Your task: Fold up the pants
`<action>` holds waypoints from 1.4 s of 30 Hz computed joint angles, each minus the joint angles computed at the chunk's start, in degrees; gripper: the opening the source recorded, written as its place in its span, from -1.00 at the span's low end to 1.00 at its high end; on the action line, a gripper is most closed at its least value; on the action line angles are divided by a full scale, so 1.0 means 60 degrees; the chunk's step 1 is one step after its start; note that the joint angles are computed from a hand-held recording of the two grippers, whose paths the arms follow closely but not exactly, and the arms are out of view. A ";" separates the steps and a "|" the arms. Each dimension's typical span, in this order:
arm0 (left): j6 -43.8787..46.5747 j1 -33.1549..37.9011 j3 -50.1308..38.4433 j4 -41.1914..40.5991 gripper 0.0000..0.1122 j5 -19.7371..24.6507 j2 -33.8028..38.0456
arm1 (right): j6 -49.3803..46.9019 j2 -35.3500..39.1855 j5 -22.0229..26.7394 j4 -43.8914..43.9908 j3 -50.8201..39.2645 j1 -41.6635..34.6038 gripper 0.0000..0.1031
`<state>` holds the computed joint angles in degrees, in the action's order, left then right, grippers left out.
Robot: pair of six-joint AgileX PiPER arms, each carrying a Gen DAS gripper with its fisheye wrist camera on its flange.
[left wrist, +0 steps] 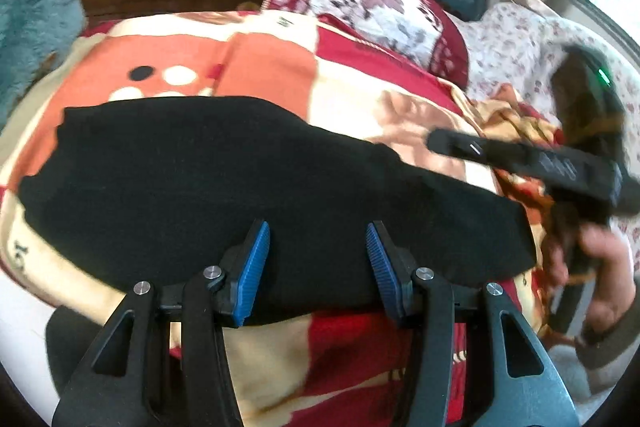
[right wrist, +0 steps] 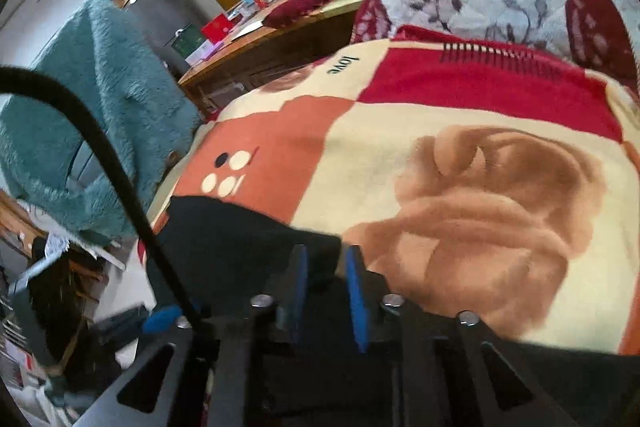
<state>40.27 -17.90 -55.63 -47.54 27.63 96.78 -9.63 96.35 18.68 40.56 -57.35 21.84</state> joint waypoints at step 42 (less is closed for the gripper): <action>-0.0857 0.0132 -0.1613 0.0270 -0.08 0.2172 0.0688 | 0.9596 -0.2879 0.0745 -0.7916 0.2753 0.2076 -0.04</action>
<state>35.13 -17.11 -65.30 -45.92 40.66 100.90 47.95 79.07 23.15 -6.94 -40.83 34.30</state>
